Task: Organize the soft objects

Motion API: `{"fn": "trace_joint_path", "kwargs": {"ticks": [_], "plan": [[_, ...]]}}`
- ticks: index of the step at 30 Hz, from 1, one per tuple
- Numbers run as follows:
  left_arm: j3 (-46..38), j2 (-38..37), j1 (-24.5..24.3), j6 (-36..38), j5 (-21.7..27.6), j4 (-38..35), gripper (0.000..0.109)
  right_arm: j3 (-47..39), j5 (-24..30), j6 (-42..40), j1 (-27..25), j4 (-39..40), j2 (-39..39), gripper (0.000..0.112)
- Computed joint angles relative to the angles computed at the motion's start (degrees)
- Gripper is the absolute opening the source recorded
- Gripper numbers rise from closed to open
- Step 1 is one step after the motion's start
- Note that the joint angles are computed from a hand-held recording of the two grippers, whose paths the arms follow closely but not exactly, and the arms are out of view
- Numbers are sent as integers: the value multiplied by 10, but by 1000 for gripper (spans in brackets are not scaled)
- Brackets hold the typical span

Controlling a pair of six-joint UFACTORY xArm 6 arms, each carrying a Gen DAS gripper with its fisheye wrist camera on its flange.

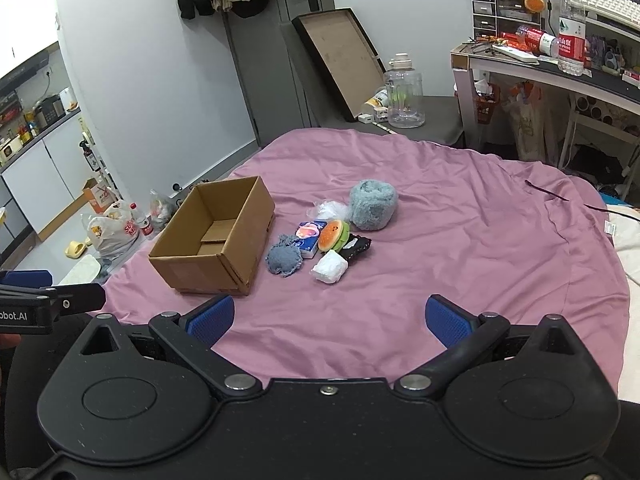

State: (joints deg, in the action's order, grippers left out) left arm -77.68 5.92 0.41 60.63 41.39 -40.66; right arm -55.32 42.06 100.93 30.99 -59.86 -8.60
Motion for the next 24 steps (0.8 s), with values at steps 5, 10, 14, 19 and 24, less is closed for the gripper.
{"fn": "trace_joint_path", "kwargs": {"ticks": [5,10,14,19,24], "plan": [[0,0,4,5,1,-10,102,-7,8,-8,3,3,6,103],[4,-3,7,8,3,-12,102,0,0,1,2,-5,-1,103],[8,-6,7,14,-1,-15,102,-1,9,-1,7,-6,-1,103],[13,-9,7,16,-3,-22,102,1,9,2,8,-8,-3,103],[12,-8,6,17,-2,-34,102,5,0,7,4,-10,-8,103]]}}
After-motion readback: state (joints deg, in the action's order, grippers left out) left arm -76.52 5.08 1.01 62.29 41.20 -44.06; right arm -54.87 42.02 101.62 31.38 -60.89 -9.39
